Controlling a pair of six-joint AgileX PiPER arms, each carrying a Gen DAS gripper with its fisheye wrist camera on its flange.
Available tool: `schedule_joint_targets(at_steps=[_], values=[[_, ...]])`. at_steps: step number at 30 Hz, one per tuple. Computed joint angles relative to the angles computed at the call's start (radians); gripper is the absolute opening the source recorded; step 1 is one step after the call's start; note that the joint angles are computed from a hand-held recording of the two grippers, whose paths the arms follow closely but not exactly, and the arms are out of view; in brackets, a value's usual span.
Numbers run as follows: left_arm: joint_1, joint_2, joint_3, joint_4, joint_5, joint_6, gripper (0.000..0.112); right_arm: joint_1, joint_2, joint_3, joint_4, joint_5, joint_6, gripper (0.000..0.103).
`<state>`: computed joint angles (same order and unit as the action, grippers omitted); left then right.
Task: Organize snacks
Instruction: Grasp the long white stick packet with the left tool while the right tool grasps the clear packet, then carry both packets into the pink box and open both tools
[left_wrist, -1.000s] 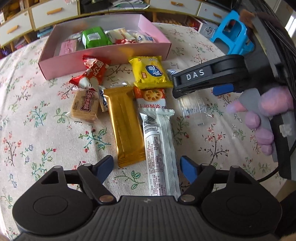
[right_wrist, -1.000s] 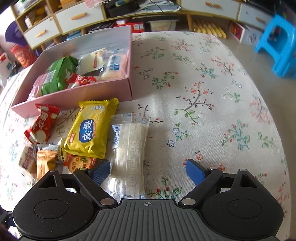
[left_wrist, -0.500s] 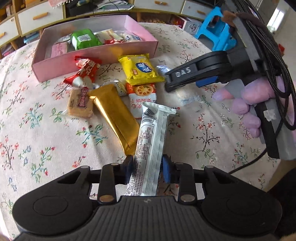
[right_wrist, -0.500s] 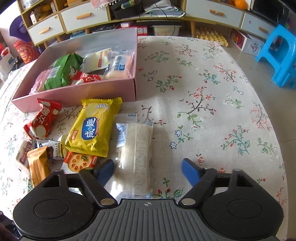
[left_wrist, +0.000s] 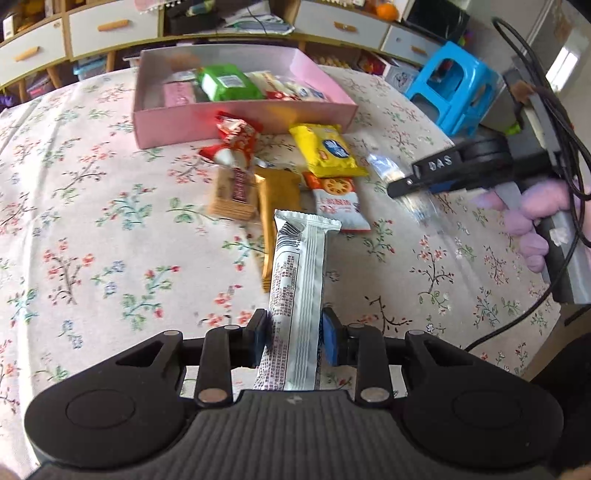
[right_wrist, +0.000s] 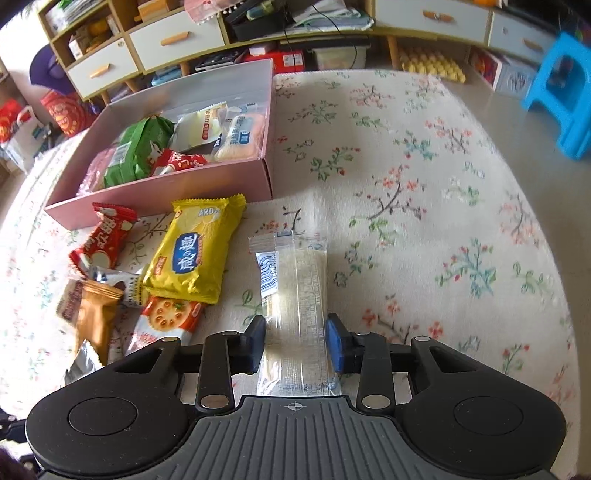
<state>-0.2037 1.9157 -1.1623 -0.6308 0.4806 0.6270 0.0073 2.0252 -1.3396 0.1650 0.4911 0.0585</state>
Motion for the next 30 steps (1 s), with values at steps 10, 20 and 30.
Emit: schedule_joint_targets(at_steps=[10, 20, 30], values=[[0.050, -0.034, 0.010, -0.107, 0.007, 0.072, 0.027, -0.001, -0.045, 0.031, 0.204, 0.023, -0.125, 0.034], [0.118, -0.012, -0.048, -0.229, 0.086, 0.107, 0.027, -0.017, -0.046, 0.008, 0.313, 0.037, -0.164, 0.034], [0.149, -0.011, -0.072, -0.291, 0.149, 0.138, 0.026, -0.028, -0.056, 0.001, 0.378, 0.038, -0.193, 0.034]])
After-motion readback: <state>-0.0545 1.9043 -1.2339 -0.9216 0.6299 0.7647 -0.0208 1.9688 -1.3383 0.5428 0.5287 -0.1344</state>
